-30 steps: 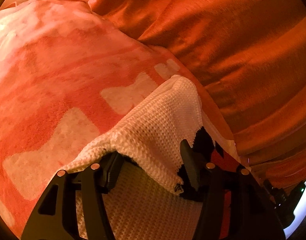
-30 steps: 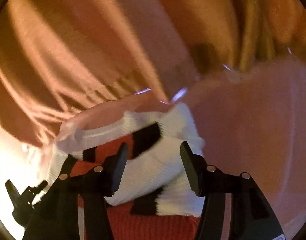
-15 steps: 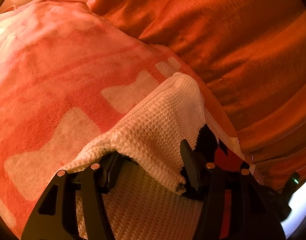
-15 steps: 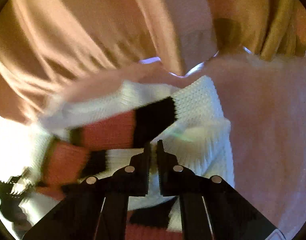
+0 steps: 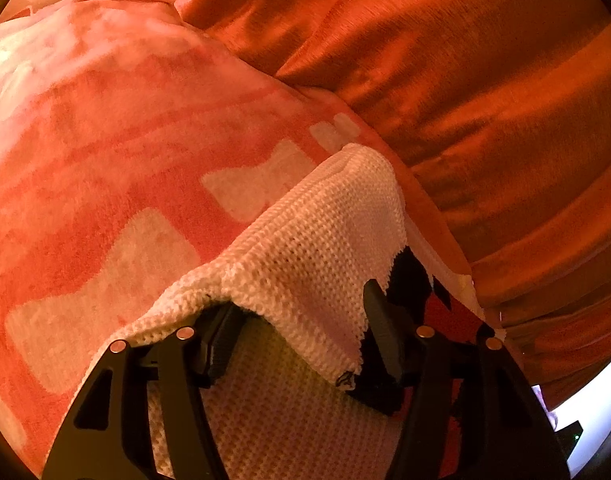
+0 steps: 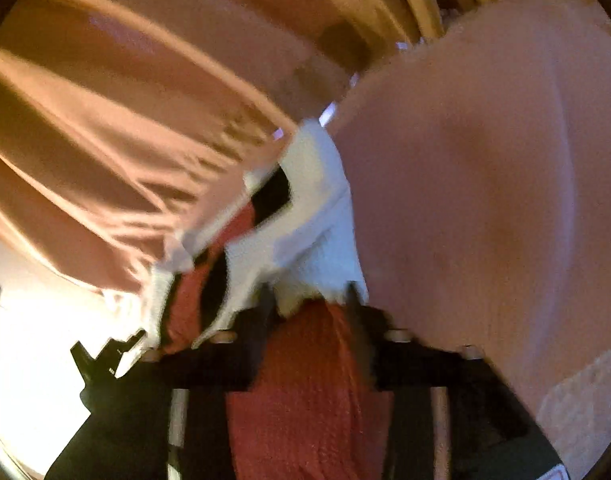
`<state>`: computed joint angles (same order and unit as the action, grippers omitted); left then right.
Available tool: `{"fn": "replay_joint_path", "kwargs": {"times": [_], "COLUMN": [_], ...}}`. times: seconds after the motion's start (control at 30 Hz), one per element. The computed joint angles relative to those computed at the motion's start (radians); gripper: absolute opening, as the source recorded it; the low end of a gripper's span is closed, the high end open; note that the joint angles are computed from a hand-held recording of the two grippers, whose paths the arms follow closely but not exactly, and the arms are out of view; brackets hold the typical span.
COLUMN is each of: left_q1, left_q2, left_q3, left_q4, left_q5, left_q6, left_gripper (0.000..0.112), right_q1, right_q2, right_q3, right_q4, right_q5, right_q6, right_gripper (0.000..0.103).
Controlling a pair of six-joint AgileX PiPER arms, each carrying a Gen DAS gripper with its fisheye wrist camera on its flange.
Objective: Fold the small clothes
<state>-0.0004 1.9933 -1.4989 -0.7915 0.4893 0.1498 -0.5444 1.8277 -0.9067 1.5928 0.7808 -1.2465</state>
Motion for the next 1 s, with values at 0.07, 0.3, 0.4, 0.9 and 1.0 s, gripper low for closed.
{"fn": "replay_joint_path", "kwargs": {"times": [0.07, 0.3, 0.4, 0.9, 1.0], "left_q1": [0.005, 0.016, 0.018, 0.028, 0.011], "left_q2": [0.003, 0.012, 0.003, 0.016, 0.004], "left_q3": [-0.004, -0.018, -0.010, -0.006, -0.013], "left_q4": [-0.017, -0.060, -0.064, 0.076, 0.158], "left_q5": [0.008, 0.030, 0.017, -0.064, -0.061], "left_q6": [0.007, 0.024, 0.040, -0.112, -0.160], "left_gripper": [0.059, 0.058, 0.041, 0.024, 0.025], "right_q1": [-0.003, 0.137, 0.178, 0.226, 0.184], "right_q2": [0.013, 0.041, -0.010, 0.076, 0.141], "right_q3": [-0.022, -0.118, -0.126, -0.299, -0.236], "right_q4": [0.009, -0.137, -0.162, -0.146, -0.166], "right_q5": [0.038, -0.148, -0.199, -0.174, -0.181], "right_q6": [0.021, 0.169, 0.170, 0.053, 0.061], "right_gripper": [0.049, 0.007, 0.007, 0.007, 0.007]}}
